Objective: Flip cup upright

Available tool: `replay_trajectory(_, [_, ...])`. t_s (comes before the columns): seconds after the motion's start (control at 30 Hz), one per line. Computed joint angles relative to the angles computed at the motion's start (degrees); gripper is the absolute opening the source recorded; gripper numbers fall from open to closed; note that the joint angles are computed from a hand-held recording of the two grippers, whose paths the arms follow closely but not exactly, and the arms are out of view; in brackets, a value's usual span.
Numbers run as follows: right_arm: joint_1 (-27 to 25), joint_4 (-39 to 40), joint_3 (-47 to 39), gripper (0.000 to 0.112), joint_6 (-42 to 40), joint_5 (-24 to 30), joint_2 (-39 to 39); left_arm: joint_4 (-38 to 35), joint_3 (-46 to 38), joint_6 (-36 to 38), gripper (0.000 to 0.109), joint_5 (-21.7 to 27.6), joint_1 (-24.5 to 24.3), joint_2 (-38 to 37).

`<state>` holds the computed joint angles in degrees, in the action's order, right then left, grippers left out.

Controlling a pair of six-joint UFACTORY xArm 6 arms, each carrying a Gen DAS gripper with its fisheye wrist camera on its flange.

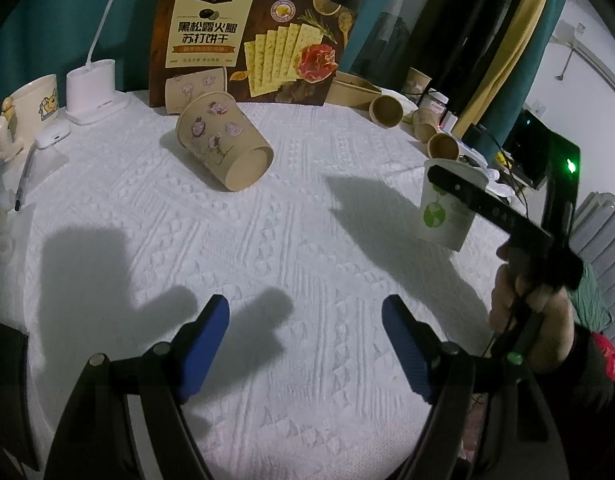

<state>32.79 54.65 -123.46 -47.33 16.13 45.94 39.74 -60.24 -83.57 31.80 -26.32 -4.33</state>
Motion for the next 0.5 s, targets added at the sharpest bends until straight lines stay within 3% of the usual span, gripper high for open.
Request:
replay_trajectory(0.2, [3.1, 15.0, 8.1, 0.064, -22.8, -7.4, -4.7, -0.4, -0.8, 0.9, 0.079, -1.1, -0.2, 1.2])
replay_trajectory(0.33, [4.6, 29.0, 11.8, 0.064, -38.9, -10.8, -7.6, -1.2, -1.4, 1.9, 0.079, -1.6, -0.2, 2.0])
replay_trajectory(0.43, [4.9, 36.3, 13.9, 0.064, -45.8, -11.4, -9.4, -0.7, -1.5, 1.7, 0.079, -1.6, -0.3, 2.0])
replay_trajectory(0.5, [4.9, 34.4, 15.4, 0.064, -43.8, -11.0, -9.9, -0.9, -1.4, 1.7, 0.079, -1.6, -0.4, 2.0])
